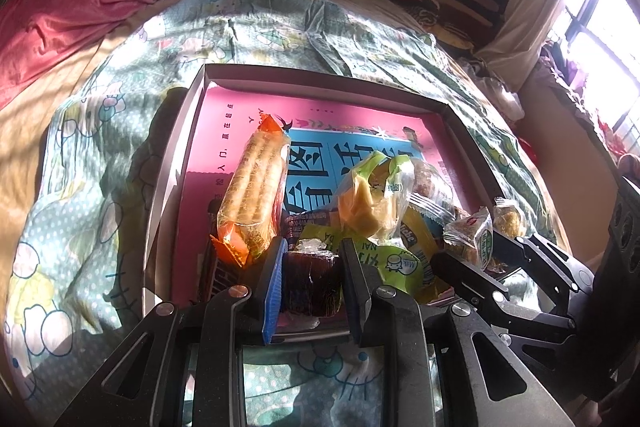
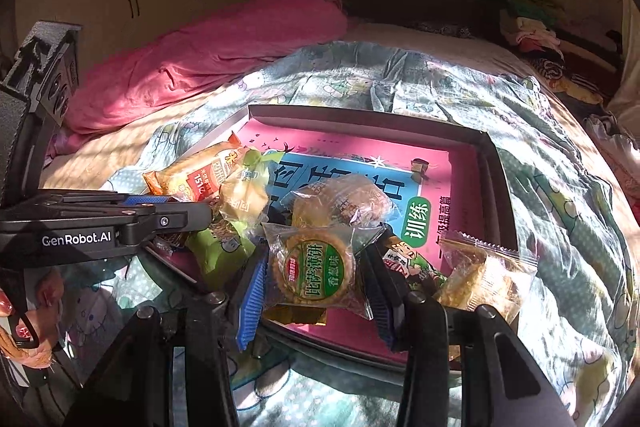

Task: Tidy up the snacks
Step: 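Carry the brown candy over the tray while the right tool carries the biscuit there, then open the left tool to drop the brown candy while the right tool releases the biscuit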

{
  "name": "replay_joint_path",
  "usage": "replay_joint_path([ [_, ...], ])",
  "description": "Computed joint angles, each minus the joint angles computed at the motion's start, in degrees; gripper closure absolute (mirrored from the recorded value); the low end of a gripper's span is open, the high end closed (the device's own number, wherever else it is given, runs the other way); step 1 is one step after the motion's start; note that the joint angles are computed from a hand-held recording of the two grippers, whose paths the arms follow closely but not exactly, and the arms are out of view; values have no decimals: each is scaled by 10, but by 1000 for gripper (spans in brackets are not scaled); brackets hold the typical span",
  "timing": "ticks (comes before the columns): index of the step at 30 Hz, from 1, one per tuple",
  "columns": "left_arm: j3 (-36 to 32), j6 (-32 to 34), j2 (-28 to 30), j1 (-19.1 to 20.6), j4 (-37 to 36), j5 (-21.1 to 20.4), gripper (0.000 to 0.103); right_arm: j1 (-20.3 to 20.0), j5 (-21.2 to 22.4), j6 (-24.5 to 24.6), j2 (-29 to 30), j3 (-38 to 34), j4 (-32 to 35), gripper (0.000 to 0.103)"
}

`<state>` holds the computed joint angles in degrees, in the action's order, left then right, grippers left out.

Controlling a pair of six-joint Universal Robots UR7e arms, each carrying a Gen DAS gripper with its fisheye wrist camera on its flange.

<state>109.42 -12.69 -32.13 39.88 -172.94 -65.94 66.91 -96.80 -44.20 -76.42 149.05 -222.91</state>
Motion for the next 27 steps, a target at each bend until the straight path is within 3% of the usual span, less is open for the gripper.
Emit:
replay_joint_path([
  [27, 4, 2, -2, 0, -1, 2, 76, -19, 9, 30, -11, 5, 12, 53],
])
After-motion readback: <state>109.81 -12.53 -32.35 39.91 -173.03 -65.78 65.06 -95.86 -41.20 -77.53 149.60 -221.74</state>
